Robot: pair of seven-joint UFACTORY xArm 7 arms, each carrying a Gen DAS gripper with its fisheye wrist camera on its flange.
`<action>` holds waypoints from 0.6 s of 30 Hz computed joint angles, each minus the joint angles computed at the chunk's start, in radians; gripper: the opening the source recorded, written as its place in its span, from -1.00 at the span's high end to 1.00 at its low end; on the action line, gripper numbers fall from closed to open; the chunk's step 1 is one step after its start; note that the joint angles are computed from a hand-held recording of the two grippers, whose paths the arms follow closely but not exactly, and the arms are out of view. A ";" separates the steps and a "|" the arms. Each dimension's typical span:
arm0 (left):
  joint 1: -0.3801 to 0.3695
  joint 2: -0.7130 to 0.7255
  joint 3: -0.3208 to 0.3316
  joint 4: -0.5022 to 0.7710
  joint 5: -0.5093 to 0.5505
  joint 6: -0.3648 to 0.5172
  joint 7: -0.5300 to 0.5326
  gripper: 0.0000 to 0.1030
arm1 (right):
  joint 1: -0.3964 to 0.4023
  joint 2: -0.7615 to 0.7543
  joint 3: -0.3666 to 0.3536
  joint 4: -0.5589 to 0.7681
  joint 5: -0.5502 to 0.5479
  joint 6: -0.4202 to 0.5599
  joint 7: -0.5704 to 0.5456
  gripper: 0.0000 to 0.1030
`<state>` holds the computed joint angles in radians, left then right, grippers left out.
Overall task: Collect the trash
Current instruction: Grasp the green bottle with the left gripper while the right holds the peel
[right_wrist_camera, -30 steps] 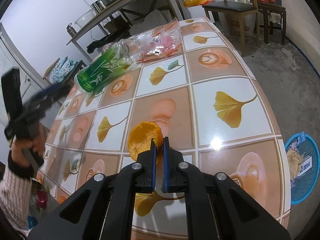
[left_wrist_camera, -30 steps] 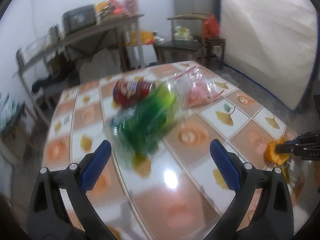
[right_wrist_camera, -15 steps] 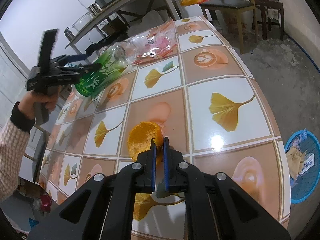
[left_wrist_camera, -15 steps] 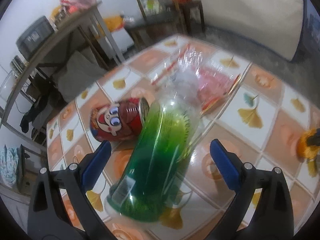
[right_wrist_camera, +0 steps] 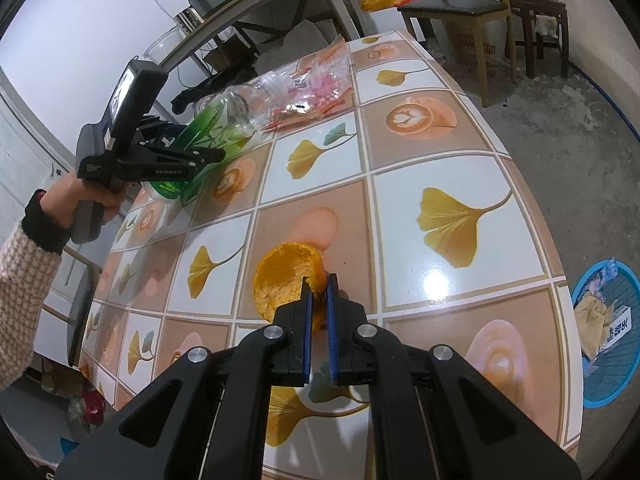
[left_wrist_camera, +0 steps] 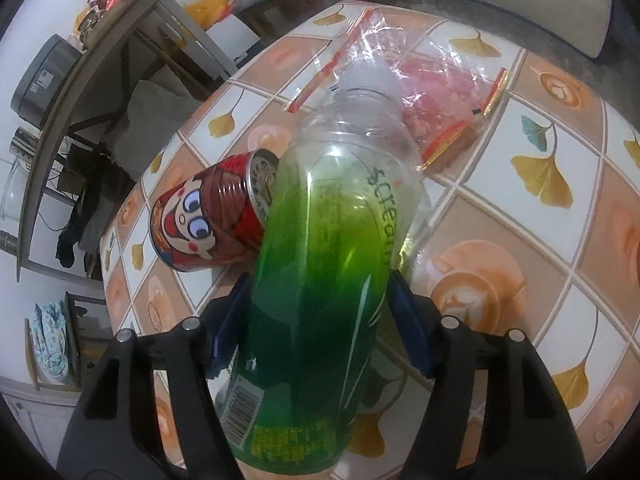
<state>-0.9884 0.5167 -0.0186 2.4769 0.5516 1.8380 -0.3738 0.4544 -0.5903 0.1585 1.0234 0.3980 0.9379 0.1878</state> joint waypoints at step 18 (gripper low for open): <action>-0.045 -0.417 -0.182 -0.483 -0.045 -0.104 -0.582 -0.13 | 0.009 -0.012 0.009 0.010 -0.011 0.007 -0.006 0.87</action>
<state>-1.0335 0.1001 -0.2004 1.9940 0.5070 1.7339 -0.9560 0.4635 -0.6023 0.1676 1.0329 0.3875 0.9448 0.1813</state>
